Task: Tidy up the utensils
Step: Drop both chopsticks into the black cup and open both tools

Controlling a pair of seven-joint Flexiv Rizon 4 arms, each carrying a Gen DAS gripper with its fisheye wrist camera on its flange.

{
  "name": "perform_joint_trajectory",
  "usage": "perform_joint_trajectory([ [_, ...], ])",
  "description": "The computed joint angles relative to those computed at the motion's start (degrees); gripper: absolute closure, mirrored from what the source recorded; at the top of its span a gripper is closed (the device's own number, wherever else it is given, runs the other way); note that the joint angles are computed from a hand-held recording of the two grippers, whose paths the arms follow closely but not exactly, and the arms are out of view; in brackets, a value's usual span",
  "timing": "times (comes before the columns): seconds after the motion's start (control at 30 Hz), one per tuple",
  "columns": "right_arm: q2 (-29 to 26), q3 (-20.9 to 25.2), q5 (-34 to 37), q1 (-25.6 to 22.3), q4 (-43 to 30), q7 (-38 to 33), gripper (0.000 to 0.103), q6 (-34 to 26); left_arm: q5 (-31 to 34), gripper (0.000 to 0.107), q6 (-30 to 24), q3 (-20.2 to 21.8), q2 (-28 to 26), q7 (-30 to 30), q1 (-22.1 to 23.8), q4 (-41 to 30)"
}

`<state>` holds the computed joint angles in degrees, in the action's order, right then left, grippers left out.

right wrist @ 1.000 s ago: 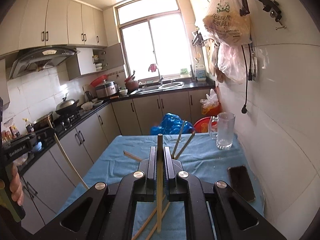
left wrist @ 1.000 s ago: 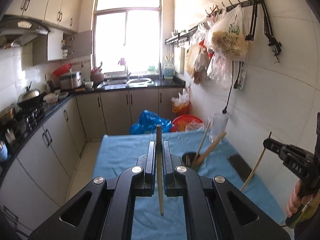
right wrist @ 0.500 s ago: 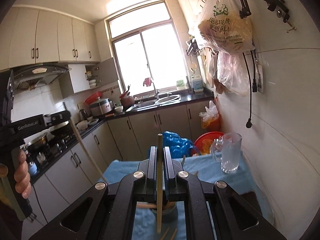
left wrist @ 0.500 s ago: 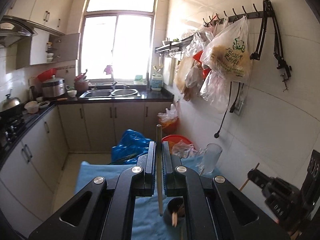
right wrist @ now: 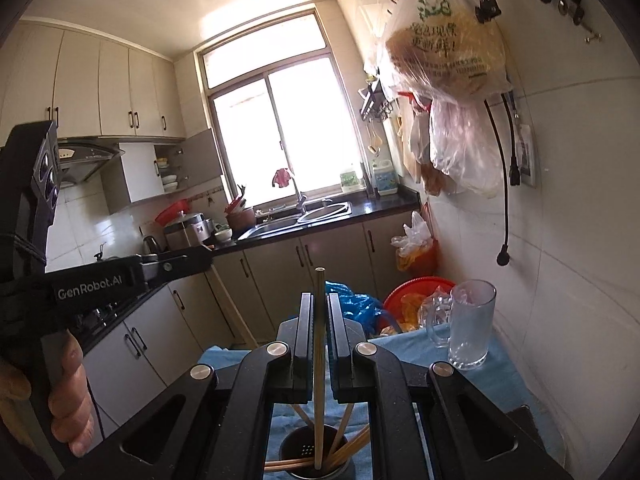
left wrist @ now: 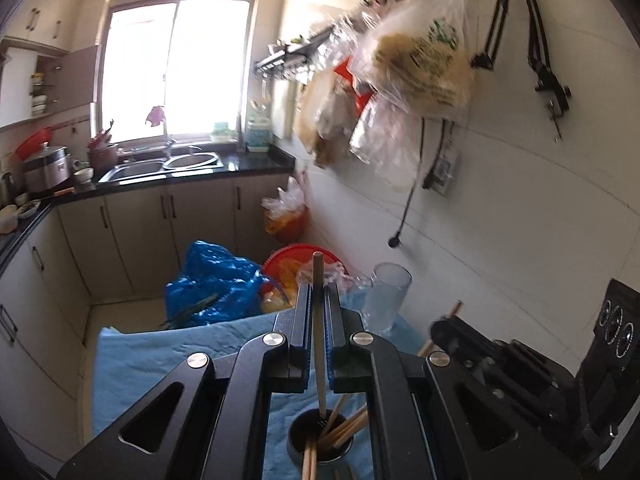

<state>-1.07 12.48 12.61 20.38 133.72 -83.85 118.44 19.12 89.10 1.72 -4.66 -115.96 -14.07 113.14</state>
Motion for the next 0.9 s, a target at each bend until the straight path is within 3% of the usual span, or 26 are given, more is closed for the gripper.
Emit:
perform_joint_trajectory([
  [0.27, -4.4, -1.6, -6.3, -0.9, 1.1, 5.6, 0.097, 2.1, -3.0, 0.102, -3.2, -0.9, -2.6, 5.6, -0.5, -0.1],
  [0.37, -5.5, -2.3, -6.7, -0.1, 1.3, 5.8, 0.097, 2.0, -1.6, 0.102, -5.7, 0.1, -3.2, 4.8, -1.5, -0.9],
  [0.63, -6.5, -4.8, -2.3, 4.7, 0.7, 1.5, 0.096, -0.8, -0.1, 0.100, -5.1, 0.9, -2.0, 3.0, -1.5, -0.1],
  [0.7, -6.5, -5.6, -1.1, 5.8, 0.4, 0.5, 0.096, -1.6, 1.1, 0.096, -5.2, 1.2, -0.8, 1.6, -1.5, 0.4],
  [0.77, -6.3, -5.9, -0.7, 6.2, 0.4, 0.2, 0.095, -2.1, 2.7, 0.082, -5.0, 1.2, 0.7, -0.3, -1.1, 1.0],
  [0.8, -6.2, -5.5, -1.5, 5.5, 0.5, 0.8, 0.095, -2.4, 4.5, 0.080, -5.1, 1.3, 1.7, -2.2, -0.9, 1.3],
  [0.9, -5.1, -5.7, -1.0, 5.9, 0.9, 0.4, 0.074, -2.9, 10.9, 0.076, -6.8, 0.6, 5.2, -8.1, 0.5, 2.0],
])
